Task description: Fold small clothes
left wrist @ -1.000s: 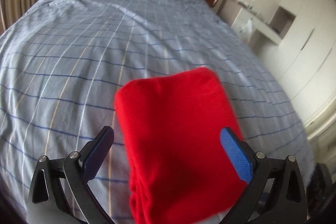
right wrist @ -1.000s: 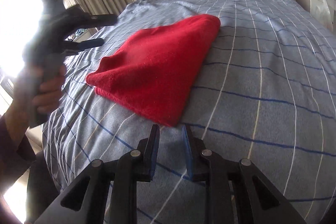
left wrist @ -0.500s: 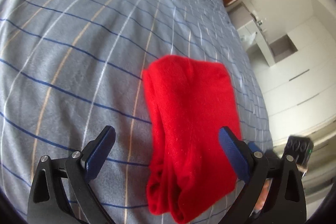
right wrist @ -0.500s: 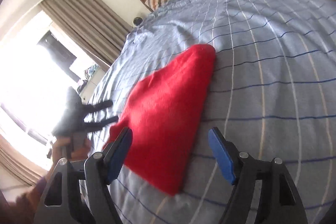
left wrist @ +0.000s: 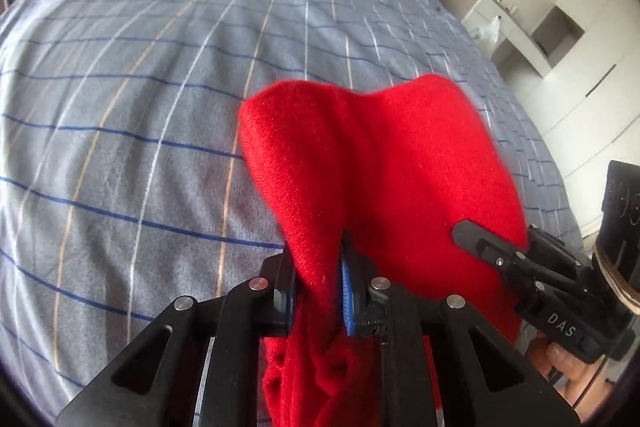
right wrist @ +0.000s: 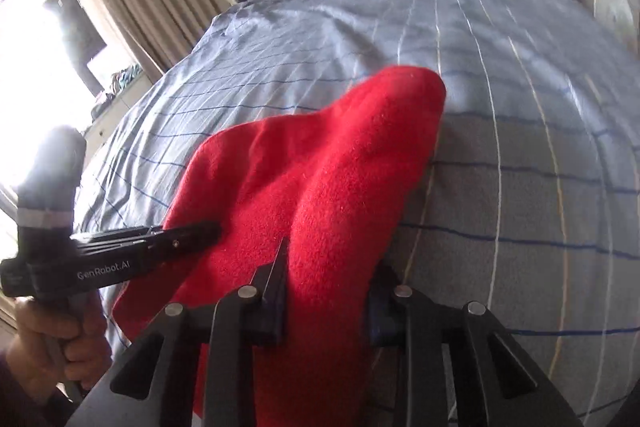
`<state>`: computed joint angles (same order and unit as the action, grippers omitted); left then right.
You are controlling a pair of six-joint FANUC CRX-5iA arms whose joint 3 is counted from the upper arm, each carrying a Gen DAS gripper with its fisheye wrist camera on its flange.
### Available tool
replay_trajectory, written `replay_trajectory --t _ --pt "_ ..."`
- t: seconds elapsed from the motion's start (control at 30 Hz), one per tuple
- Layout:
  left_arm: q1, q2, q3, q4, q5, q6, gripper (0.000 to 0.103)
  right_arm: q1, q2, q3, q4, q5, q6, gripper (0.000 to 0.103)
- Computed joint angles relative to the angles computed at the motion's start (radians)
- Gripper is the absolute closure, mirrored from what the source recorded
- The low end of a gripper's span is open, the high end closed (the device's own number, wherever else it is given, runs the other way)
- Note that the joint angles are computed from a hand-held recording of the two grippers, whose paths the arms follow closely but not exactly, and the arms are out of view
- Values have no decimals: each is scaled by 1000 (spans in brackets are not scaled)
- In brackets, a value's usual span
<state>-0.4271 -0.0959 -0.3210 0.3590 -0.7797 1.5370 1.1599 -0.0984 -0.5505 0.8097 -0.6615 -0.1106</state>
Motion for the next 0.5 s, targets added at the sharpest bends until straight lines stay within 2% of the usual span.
replay_trajectory --t 0.13,0.23,0.33,0.4,0.43,0.47,0.5 --pt "21 -81 -16 -1 23 -10 87 51 2 33 119 -94 2 75" --pt "55 -132 -13 17 20 -41 87 65 -23 38 201 -112 -16 75" --pt "77 -151 9 7 25 -43 86 45 -17 73 237 -87 -8 75" --pt "68 -117 56 -76 11 22 77 19 -9 92 225 -41 7 70" --pt "61 -98 79 -139 -14 76 58 0 0 103 178 -10 33 67" --pt "46 -75 113 -227 -53 150 36 -10 10 119 115 -2 66 53" --pt "23 -64 135 -320 -84 223 32 -10 26 139 51 -31 102 40"
